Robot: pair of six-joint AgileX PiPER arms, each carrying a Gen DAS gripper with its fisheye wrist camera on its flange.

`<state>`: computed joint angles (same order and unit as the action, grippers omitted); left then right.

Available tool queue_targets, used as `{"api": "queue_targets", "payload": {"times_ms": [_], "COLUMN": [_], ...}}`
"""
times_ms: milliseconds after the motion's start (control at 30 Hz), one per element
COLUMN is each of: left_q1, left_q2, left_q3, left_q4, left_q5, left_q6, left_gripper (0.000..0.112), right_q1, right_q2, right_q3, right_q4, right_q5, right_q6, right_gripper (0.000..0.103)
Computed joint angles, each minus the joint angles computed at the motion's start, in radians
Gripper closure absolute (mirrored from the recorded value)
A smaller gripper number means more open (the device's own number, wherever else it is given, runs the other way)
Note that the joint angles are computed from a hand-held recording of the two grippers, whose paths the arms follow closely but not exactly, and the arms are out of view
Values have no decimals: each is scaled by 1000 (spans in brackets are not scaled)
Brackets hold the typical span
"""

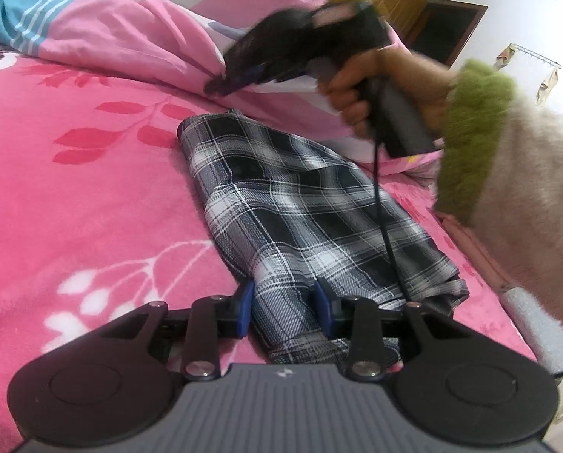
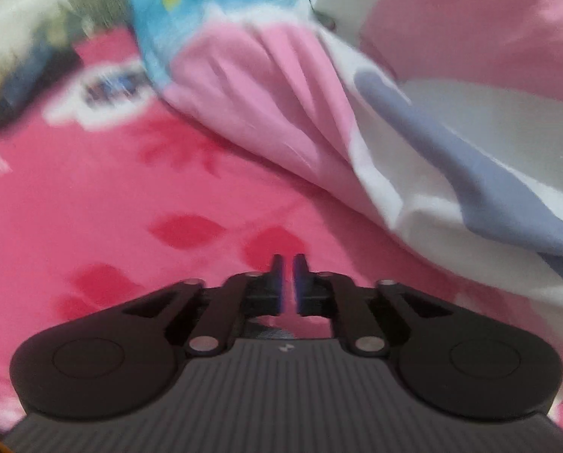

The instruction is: Fold clothes

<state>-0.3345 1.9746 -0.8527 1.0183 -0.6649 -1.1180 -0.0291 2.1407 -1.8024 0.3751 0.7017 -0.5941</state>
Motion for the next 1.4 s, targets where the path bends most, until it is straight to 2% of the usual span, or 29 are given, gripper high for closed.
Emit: {"api": "queue_targets", "payload": {"times_ms": [67, 167, 233, 300, 333, 433, 600, 733, 800, 867, 933, 967, 1000, 1067, 1133, 1167, 1200, 1267, 1333, 1400], "left_q1": [2, 5, 6, 4, 3, -1, 15, 26, 38, 48, 55, 58, 59, 59, 60, 63, 69, 80, 101, 126], "left_q2": [2, 4, 5, 3, 0, -11, -9, -6, 2, 6, 7, 7, 8, 7, 6, 9, 13, 23, 35, 45], "left_q3": [0, 4, 7, 12, 12, 10, -2, 0, -3, -3, -4, -4, -5, -5, -5, -9, -14, -24, -34, -36], "left_q4": [0, -8, -16, -25, -21, 4, 76, 90, 101, 117, 129, 134, 137, 138, 142, 149, 160, 185, 217, 238], "left_q5": [-4, -12, -17, -15, -10, 5, 2, -14, -34, -48, -56, -60, -62, -62, -63, -65, -72, -88, -121, -159], "left_q6": [1, 9, 15, 22, 24, 26, -28, -44, -57, -73, -86, -92, -95, -93, -96, -101, -111, -134, -161, -184], "left_gripper": [78, 78, 78, 78, 79, 83, 85, 84, 84, 81, 81, 81, 81, 81, 81, 81, 81, 81, 81, 80], "right_q1": [12, 75, 126, 137, 137, 141, 105, 70, 31, -14, -80, -125, -176, -278, -368, -402, -426, -475, -519, -589], "right_q2": [-5, 38, 75, 50, 34, -39, -14, 29, 5, -65, -181, -236, -288, -353, -380, -375, -356, -310, -260, -311], "right_q3": [-31, -105, -126, -83, -63, 45, 58, 69, 99, 175, 294, 347, 395, 465, 525, 554, 582, 627, 665, 739], "right_q4": [-28, -192, -342, -360, -349, -356, -286, -155, -59, 30, 119, 185, 260, 390, 470, 503, 537, 599, 690, 817], "right_q5": [87, 222, 278, 258, 249, 154, 92, 11, -34, -111, -202, -218, -218, -166, -95, -79, -81, -80, -95, -82], "right_q6": [19, 84, 142, 137, 124, 72, 74, 58, 29, -14, -90, -146, -208, -325, -420, -454, -482, -533, -593, -685], "right_gripper": [32, 21, 27, 70, 80, 83, 83, 73, 62, 57, 57, 57, 57, 58, 65, 72, 74, 74, 67, 68]}}
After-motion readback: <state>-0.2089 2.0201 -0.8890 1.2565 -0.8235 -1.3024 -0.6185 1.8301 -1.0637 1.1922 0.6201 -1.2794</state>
